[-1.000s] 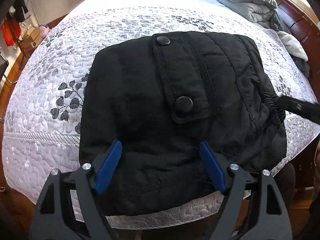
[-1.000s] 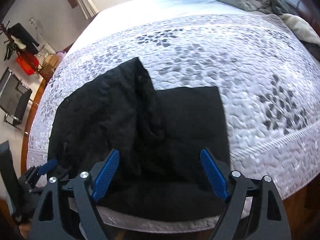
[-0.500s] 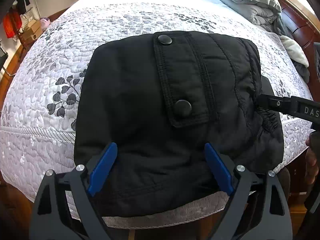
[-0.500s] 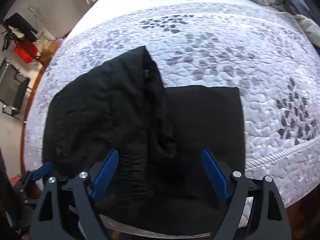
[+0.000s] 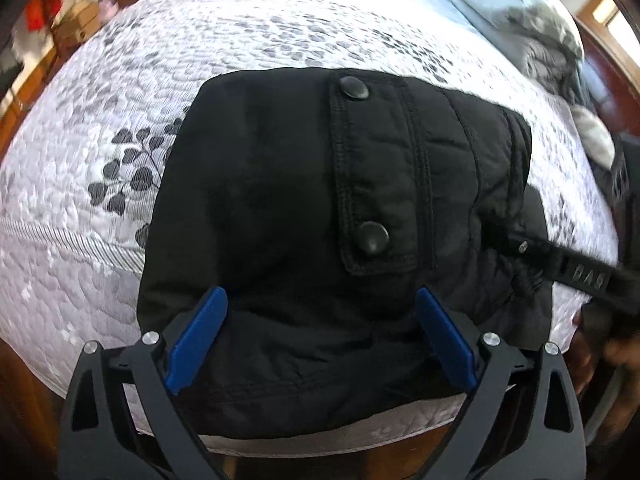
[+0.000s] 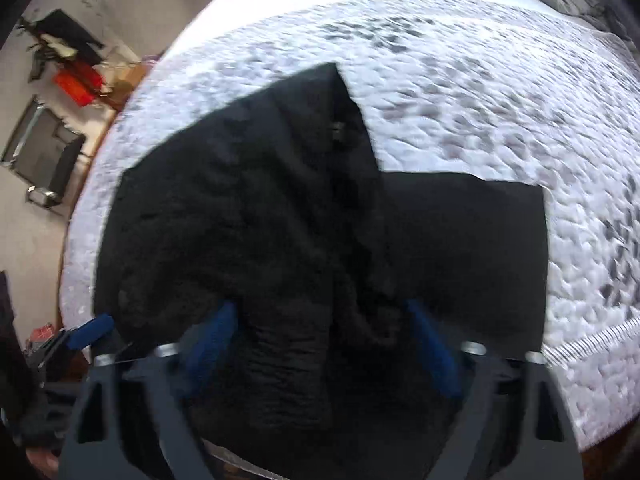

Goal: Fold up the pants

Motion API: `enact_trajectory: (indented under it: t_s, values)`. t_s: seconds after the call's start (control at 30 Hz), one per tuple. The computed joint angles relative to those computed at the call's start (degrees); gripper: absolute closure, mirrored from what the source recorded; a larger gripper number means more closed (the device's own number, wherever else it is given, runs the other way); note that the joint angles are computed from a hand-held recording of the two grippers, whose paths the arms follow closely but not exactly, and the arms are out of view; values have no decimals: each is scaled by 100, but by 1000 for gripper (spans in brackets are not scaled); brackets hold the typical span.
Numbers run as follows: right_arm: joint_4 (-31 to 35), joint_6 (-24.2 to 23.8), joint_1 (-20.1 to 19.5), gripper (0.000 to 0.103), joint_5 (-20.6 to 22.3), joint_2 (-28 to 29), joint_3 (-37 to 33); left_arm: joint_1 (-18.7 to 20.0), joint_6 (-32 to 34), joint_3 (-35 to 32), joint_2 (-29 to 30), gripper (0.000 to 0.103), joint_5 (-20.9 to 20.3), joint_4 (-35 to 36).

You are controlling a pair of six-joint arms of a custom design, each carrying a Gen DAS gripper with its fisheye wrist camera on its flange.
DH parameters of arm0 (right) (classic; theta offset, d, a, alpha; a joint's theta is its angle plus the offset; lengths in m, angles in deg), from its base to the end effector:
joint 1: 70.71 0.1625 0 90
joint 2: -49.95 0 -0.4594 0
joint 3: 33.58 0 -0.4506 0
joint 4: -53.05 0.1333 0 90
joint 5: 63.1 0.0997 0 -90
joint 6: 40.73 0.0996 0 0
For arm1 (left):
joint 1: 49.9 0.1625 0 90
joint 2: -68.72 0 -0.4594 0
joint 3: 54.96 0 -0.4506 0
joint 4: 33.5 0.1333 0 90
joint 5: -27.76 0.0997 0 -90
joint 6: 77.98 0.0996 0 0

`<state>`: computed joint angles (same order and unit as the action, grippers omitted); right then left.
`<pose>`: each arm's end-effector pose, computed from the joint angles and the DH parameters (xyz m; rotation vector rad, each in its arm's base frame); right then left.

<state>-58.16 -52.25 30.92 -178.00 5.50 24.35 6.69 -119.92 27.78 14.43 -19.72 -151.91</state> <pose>0.2663 -0.8407 0.3031 0.5026 -2.6548 0.1831 -0.2532 -0.7482 0.2474 -0.1848 2.4829 -0.5914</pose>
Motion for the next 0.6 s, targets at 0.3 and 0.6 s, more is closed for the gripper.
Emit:
enact_trajectory:
  t_s: [0.3,0.6]
  values:
    - [-670,-594,136,74,-227,-232,470,-10,19,-37,27,7,4,59]
    - [-689,-574,133,82,3,-433,656,-59,103,-206,182,9,182,453]
